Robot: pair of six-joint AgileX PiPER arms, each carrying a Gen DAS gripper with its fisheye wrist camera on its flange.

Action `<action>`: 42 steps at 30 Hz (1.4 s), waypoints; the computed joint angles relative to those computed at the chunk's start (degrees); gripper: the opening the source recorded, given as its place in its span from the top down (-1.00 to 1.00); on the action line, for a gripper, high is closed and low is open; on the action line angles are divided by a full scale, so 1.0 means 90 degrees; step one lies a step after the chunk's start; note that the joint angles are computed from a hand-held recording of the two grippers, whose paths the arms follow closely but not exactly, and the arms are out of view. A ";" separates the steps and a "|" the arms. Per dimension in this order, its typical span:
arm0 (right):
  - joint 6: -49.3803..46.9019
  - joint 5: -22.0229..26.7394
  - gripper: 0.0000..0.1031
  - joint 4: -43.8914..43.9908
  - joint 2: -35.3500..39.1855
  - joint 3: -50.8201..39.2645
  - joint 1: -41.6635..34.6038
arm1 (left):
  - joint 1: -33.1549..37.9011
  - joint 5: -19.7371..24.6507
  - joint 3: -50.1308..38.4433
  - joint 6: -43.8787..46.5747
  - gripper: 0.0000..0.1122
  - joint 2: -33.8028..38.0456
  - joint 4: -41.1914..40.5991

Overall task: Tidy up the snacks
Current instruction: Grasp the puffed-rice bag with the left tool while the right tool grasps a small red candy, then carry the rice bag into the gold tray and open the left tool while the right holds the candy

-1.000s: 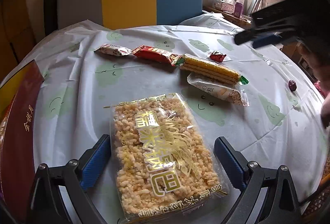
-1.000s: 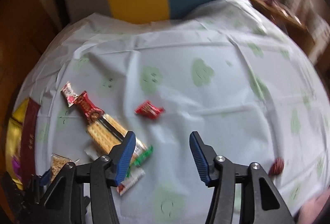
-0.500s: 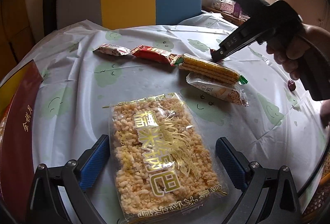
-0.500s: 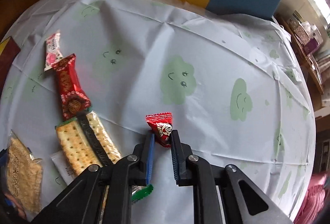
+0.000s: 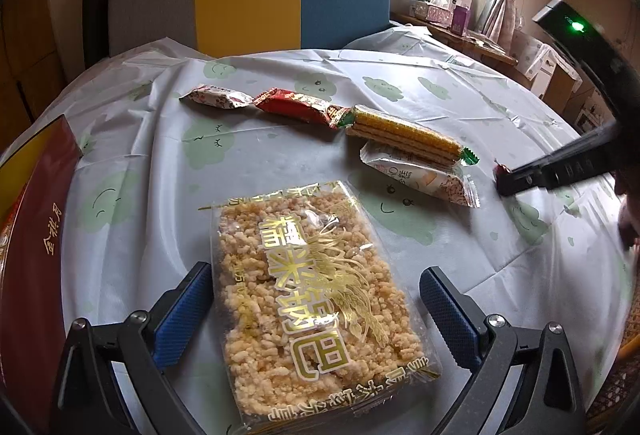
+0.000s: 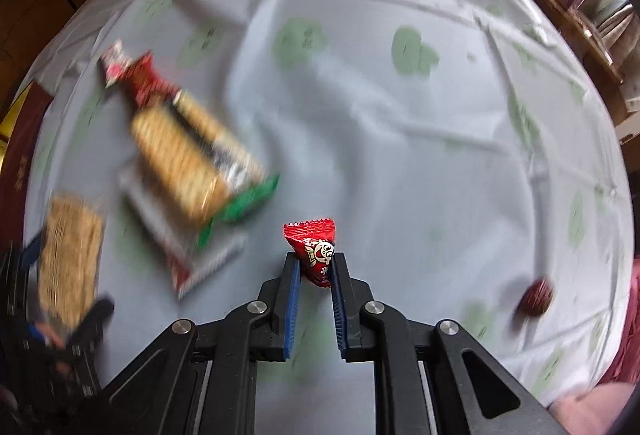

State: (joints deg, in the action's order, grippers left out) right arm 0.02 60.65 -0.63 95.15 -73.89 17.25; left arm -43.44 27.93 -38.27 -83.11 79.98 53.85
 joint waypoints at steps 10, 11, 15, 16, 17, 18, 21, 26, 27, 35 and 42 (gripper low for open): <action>0.0030 -0.0408 0.68 -0.0131 -0.0217 0.0446 0.0142 | 0.1258 -0.0333 -0.0151 0.3837 -0.82 -0.0682 -0.4001; 0.0041 -0.0405 0.67 -0.0155 -0.0222 0.0449 0.0167 | 0.1298 -0.0204 -0.0185 0.3837 -0.81 -0.0719 -0.4022; 0.0119 -0.0378 0.66 -0.0349 -0.0322 0.0518 0.0345 | 0.1344 0.0191 -0.0346 0.3730 -0.80 -0.0671 -0.3942; 0.0129 -0.0374 0.66 -0.0373 -0.0330 0.0521 0.0365 | 0.1312 0.0312 -0.0433 0.3640 -0.79 -0.0624 -0.3890; 0.0169 -0.0367 0.66 -0.0408 -0.0346 0.0532 0.0413 | 0.1219 0.0477 -0.0544 0.3432 -0.79 -0.0563 -0.3701; 0.0193 -0.0363 0.66 -0.0435 -0.0353 0.0536 0.0434 | 0.1092 0.0649 -0.0675 0.3248 -0.79 -0.0495 -0.3505; 0.0334 -0.0375 0.65 -0.0482 -0.0289 0.0509 0.0518 | 0.0699 0.1453 -0.1308 0.3012 -0.79 0.0037 -0.3152; 0.0291 -0.0361 0.63 -0.0469 -0.0197 0.0416 0.0471 | 0.0369 0.1921 -0.1701 0.2922 -0.46 0.0581 -0.2917; 0.0282 -0.0373 0.63 -0.0474 -0.0178 0.0408 0.0467 | 0.0340 0.1815 -0.1632 0.2902 -0.45 0.0618 -0.2925; 0.0427 -0.0505 0.63 -0.0792 -0.0205 0.0546 0.0678 | -0.0160 0.1781 -0.1062 0.1808 -0.38 0.0164 -0.2108; 0.0467 -0.0660 0.63 -0.0712 -0.0258 0.0696 0.0626 | -0.0353 0.1680 -0.0639 0.1454 -0.38 -0.0338 -0.1955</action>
